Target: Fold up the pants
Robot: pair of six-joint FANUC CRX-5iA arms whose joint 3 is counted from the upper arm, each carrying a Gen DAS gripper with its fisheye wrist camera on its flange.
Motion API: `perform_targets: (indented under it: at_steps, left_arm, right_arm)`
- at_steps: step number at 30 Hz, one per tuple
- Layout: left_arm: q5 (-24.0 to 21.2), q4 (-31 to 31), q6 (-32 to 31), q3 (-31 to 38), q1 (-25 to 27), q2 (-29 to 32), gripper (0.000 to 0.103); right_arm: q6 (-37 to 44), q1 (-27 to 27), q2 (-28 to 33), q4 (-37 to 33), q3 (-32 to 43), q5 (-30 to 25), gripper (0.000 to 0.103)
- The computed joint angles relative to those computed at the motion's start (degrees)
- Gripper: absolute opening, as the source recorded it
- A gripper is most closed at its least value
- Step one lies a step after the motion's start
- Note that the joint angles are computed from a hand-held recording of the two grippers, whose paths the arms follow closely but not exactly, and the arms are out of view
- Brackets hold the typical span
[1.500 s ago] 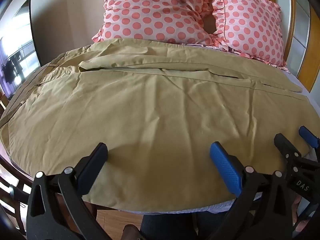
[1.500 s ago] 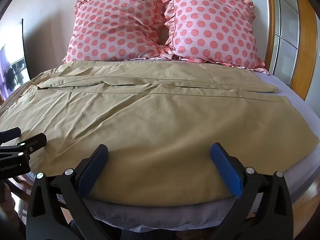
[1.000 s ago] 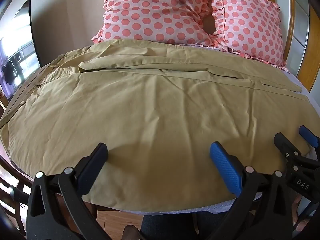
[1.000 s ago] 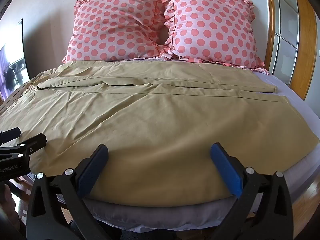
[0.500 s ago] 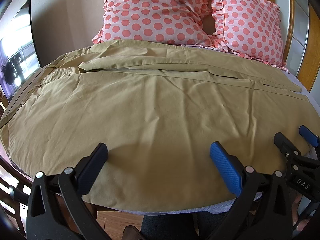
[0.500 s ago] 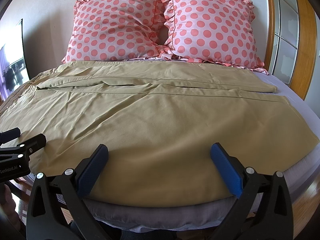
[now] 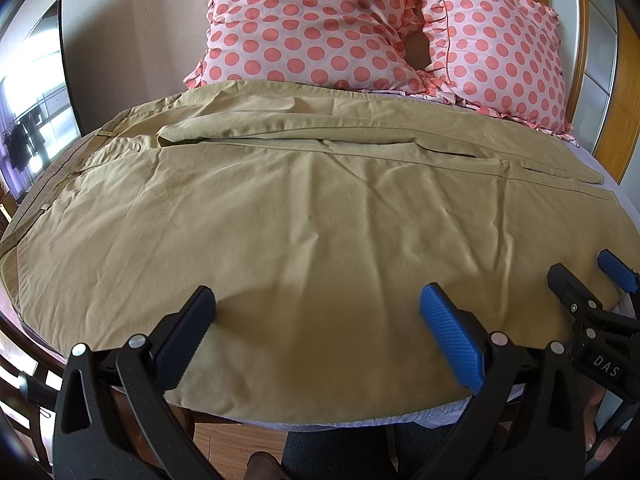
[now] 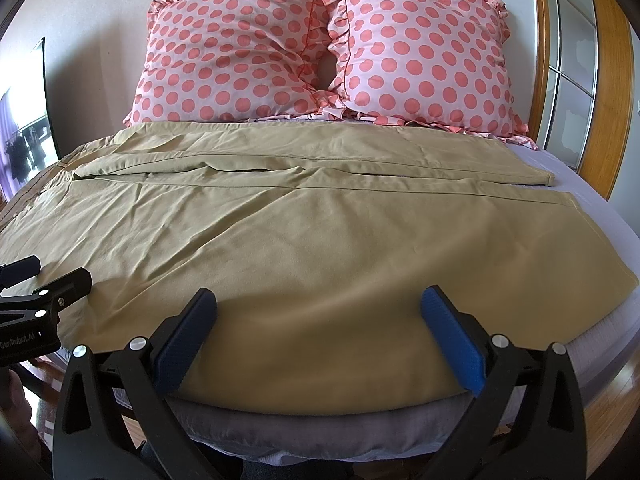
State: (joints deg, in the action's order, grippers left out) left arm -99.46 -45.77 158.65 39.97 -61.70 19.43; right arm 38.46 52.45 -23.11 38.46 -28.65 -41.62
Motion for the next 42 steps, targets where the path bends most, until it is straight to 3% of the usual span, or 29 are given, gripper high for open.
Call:
perform_targets:
  at_steps: [42]
  left_arm:
    - [-0.01,-0.35,0.02,-0.01,-0.13,0.02,0.101]
  right_arm:
    - [-0.77,0.20,-0.15,0.63,-0.41,0.18,0.102]
